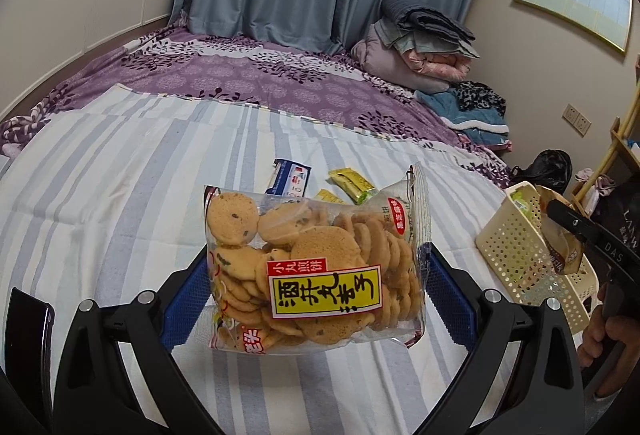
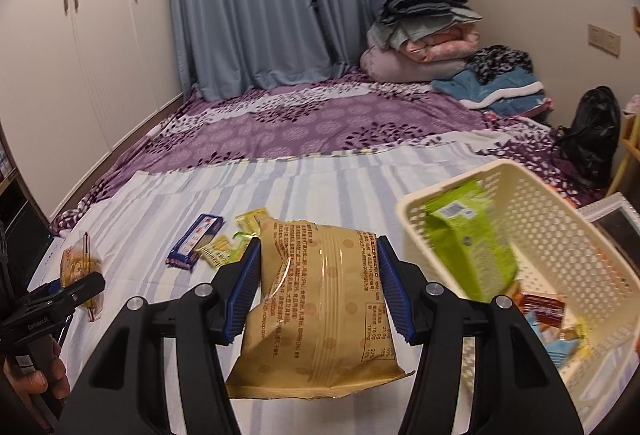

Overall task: Organize snacks
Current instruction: 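Lift both held bags and carry them over the cream basket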

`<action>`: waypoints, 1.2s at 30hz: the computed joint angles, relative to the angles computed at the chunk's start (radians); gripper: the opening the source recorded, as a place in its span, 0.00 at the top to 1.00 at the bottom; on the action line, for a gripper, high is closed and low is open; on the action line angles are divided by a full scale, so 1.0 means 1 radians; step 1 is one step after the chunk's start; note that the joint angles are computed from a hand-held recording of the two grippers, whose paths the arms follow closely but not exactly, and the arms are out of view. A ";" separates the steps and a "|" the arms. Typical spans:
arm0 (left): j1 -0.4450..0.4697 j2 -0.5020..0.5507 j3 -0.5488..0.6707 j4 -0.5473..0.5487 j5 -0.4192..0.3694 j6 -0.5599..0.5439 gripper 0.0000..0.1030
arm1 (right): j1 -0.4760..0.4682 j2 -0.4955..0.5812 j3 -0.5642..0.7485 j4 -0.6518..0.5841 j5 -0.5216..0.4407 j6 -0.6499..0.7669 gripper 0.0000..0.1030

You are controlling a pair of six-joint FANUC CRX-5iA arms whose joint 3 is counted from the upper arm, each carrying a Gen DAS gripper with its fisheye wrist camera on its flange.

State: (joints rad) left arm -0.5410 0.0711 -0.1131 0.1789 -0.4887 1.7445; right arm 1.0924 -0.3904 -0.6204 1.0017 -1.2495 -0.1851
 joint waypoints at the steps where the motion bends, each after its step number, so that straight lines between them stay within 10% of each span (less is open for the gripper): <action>1: -0.002 -0.003 -0.004 0.011 0.005 -0.012 0.04 | 0.011 -0.009 -0.003 0.004 -0.031 -0.009 0.45; 25: -0.041 -0.045 -0.012 0.038 0.026 -0.089 0.04 | 0.219 -0.159 -0.101 -0.009 -0.448 -0.139 0.45; 36: -0.078 0.002 0.054 0.007 -0.020 -0.098 0.04 | 0.232 -0.231 -0.154 -0.035 -0.479 -0.199 0.45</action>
State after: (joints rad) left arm -0.6193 0.0727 -0.0594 0.1860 -0.5090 1.6466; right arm 1.3244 -0.6213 -0.7742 0.9669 -1.7283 -0.3844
